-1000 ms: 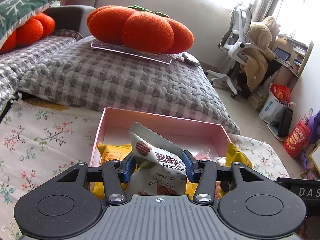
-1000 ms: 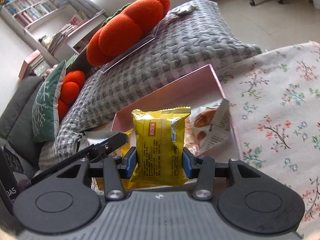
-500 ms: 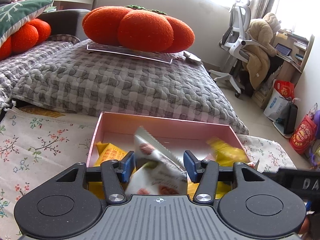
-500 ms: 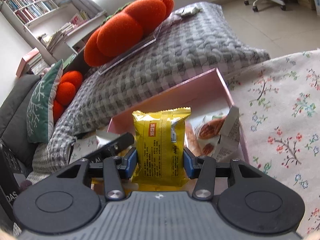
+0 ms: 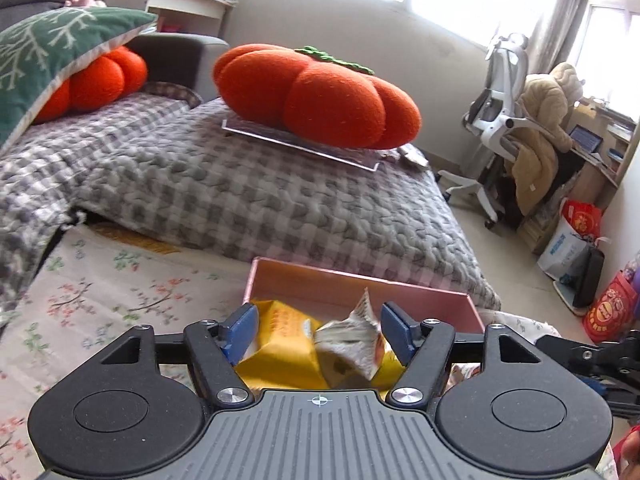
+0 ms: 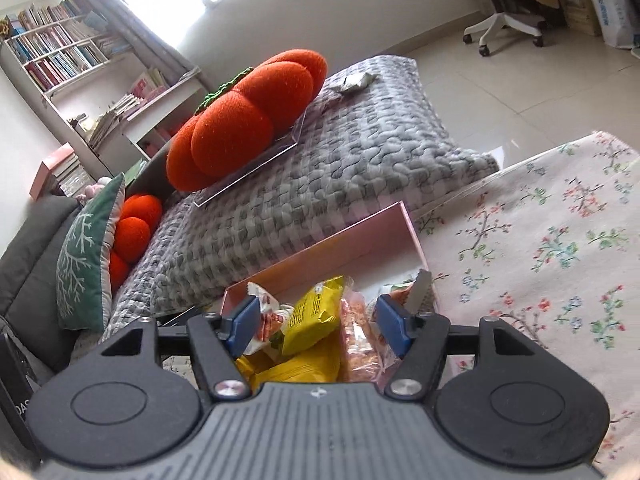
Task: Organize snacks
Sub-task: 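Open both tools to drop the packets into the box, then grasp the white-and-blue packet with the left tool while the right grasps a red candy wrapper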
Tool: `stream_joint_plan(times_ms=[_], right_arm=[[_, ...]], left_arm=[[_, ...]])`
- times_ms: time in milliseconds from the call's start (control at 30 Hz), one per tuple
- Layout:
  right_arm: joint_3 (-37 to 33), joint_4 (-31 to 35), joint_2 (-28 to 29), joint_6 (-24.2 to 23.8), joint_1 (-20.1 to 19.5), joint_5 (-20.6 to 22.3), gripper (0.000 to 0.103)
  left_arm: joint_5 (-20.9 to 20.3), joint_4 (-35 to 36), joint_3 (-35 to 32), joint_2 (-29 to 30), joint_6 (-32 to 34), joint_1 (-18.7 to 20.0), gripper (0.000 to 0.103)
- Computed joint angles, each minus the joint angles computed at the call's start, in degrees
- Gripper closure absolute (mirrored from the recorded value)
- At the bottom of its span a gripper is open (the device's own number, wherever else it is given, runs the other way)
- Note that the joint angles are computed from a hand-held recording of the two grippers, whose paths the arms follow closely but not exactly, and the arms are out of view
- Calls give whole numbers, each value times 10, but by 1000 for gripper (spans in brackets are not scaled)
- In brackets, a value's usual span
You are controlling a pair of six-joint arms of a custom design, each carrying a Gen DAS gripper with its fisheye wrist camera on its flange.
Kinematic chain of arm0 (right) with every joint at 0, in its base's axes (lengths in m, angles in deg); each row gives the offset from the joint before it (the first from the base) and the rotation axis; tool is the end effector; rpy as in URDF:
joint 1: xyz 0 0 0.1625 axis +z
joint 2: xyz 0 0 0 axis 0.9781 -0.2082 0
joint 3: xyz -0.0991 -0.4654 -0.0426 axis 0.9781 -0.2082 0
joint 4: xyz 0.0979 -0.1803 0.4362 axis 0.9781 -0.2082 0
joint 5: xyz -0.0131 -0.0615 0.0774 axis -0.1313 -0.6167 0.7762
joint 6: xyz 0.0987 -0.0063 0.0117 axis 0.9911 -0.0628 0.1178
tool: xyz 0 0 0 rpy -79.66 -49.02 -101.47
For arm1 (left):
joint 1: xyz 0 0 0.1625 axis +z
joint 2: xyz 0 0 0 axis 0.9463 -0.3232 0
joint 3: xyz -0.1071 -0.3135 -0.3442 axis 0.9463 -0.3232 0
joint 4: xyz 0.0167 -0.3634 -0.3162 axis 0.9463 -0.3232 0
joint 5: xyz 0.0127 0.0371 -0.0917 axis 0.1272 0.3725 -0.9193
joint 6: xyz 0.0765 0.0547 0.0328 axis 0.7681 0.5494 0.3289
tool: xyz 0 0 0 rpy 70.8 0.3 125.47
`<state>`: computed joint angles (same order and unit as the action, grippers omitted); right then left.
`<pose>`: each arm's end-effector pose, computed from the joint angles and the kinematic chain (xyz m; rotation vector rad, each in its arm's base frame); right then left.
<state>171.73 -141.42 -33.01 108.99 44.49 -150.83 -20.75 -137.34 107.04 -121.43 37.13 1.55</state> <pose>0.4256 -0.5629 -0.0023 -0.3108 -2.3617 1.5329 -0.0502 -0.6819 0.3886 0.8581 2.6043 -0.9403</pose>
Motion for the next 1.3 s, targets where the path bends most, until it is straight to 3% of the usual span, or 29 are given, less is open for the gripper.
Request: stream_joint_plan(times_ms=[100, 267, 400, 633, 867, 1067, 1300], right_arm=[[0, 33, -3, 16, 6, -24, 35], [28, 130, -25, 106, 7, -8, 33], [39, 194, -37, 136, 21, -35, 31], [62, 276, -52, 197, 47, -75, 28], [79, 323, -55, 238, 62, -60, 28], [84, 356, -54, 272, 73, -80, 28], [74, 384, -49, 264, 74, -80, 28]], left_arm=[[18, 23, 2, -9, -9, -4, 31], [51, 73, 18, -35, -16, -11, 31], [85, 101, 35, -61, 2, -14, 31], [79, 154, 49, -103, -22, -4, 29], [74, 208, 76, -143, -48, 5, 25], [87, 234, 93, -168, -81, 19, 25], [100, 251, 95, -162, -93, 28, 26]])
